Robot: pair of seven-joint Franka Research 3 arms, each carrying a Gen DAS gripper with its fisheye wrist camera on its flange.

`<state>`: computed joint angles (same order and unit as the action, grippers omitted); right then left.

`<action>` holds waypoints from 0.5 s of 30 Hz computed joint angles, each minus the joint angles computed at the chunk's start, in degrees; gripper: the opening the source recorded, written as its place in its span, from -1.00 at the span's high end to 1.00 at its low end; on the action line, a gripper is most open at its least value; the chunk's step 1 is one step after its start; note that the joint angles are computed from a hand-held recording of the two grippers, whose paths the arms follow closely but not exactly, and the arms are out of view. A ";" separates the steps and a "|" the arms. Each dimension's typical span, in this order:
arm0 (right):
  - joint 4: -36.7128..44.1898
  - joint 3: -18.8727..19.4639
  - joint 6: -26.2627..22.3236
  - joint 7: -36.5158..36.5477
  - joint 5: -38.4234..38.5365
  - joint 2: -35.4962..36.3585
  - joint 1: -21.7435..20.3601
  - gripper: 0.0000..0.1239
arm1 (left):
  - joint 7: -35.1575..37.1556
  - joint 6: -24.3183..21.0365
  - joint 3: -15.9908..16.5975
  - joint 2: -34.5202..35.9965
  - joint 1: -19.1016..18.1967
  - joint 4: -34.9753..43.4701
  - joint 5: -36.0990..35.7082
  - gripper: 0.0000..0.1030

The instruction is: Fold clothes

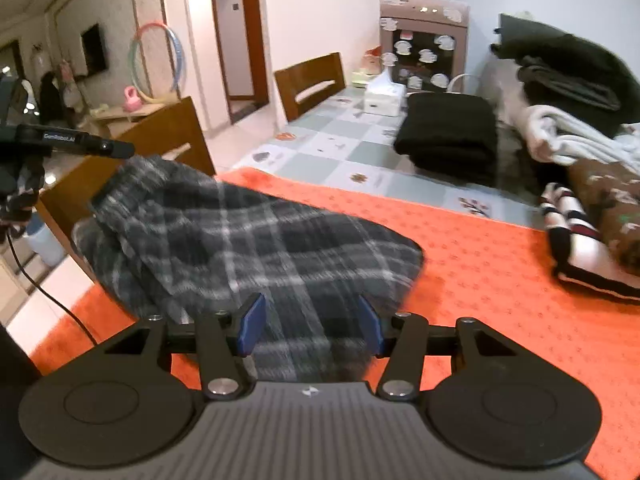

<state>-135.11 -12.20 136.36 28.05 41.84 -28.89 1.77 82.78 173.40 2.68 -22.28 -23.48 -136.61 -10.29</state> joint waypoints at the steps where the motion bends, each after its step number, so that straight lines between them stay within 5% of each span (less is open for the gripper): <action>1: 0.41 -0.02 -0.01 -0.63 0.50 0.78 0.61 0.09 | 0.15 1.21 0.29 0.02 -0.45 -0.07 -0.45 0.27; 7: 1.91 1.17 -1.41 -2.18 1.63 6.13 1.59 0.19 | 11.79 -5.01 7.75 1.58 -10.13 2.78 -8.55 0.27; 12: 0.84 2.87 -0.23 -1.60 0.60 8.99 0.98 0.19 | 9.12 -15.73 1.19 5.60 -2.44 4.73 -3.64 0.40; 15: 1.15 3.14 -0.89 -0.49 1.08 9.38 0.86 0.07 | 7.64 -16.03 -2.64 6.29 1.56 3.74 -0.70 0.48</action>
